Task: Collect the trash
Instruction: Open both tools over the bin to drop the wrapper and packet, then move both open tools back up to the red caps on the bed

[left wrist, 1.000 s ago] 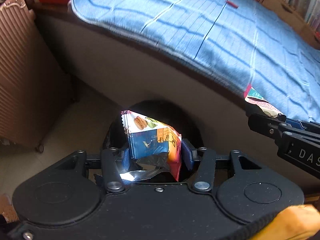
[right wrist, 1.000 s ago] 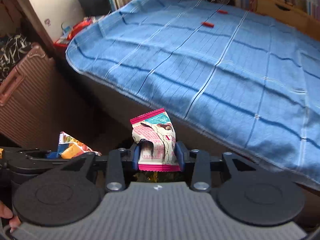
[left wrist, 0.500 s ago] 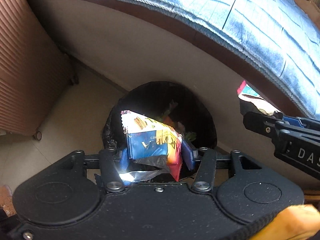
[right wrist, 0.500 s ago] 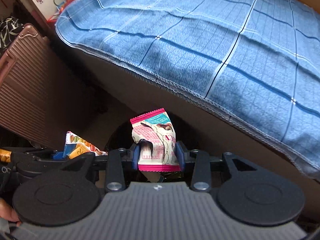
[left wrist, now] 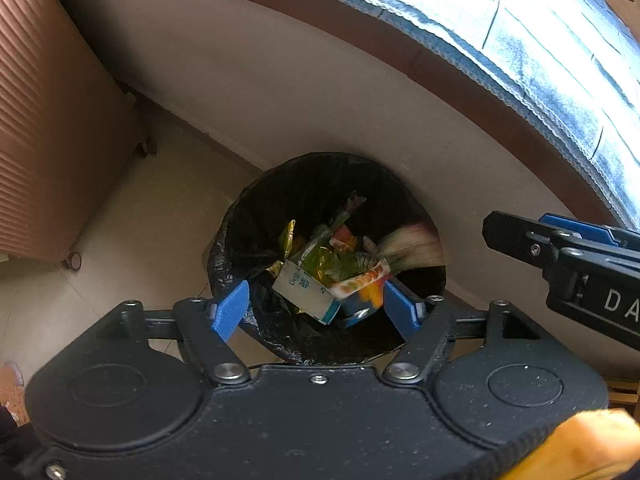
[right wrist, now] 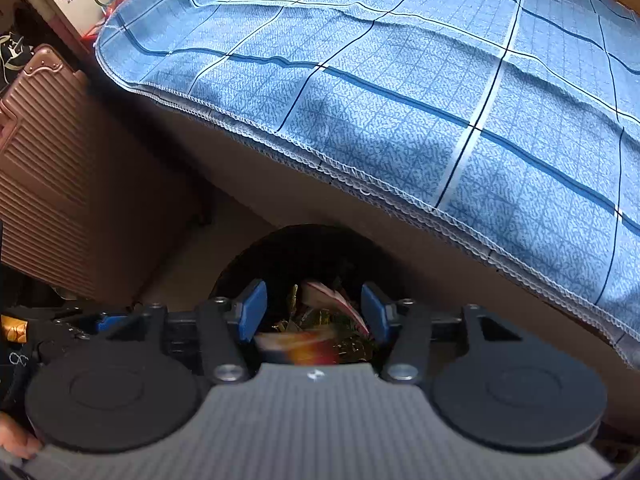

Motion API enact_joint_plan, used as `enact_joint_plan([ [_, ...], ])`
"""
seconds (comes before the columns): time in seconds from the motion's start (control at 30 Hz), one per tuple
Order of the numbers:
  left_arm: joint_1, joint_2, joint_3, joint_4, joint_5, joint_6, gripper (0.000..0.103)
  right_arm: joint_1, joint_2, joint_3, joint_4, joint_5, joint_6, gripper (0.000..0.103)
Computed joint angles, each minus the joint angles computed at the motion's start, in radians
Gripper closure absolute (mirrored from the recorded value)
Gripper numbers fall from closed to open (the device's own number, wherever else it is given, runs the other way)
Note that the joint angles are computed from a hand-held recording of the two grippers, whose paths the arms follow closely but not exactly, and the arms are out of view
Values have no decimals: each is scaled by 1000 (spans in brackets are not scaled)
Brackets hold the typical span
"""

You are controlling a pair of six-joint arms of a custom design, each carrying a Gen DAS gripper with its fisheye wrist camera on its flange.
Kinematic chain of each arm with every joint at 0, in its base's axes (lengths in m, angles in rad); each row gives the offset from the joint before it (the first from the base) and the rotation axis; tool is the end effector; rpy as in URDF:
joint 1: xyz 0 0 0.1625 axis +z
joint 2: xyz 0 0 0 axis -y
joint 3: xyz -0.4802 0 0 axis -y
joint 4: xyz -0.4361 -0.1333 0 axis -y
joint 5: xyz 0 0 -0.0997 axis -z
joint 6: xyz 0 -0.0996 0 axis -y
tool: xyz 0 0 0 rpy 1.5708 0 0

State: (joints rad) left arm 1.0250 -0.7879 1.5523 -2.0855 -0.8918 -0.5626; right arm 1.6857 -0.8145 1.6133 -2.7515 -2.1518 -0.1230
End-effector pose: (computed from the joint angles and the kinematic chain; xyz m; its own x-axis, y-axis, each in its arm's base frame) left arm -0.2120 -0.7264 0.1013 -0.7628 0.0121 -0.6465 0.1137 0.9868 -0.1156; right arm 0.1649 -0.7433 0.1592 -0.8343 -0.0065 0.5512 -0.2103 0.9280 -0.3074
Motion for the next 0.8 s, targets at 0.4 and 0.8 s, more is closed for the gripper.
enact_joint_plan([
  [0.4,-11,-19,25,-32,16,19,22,6,-2,12,-28,-14,9,33],
  [0.8,-74,-70,49,-132,67,107,19,49,-67,59,-142,-20,-7,31],
])
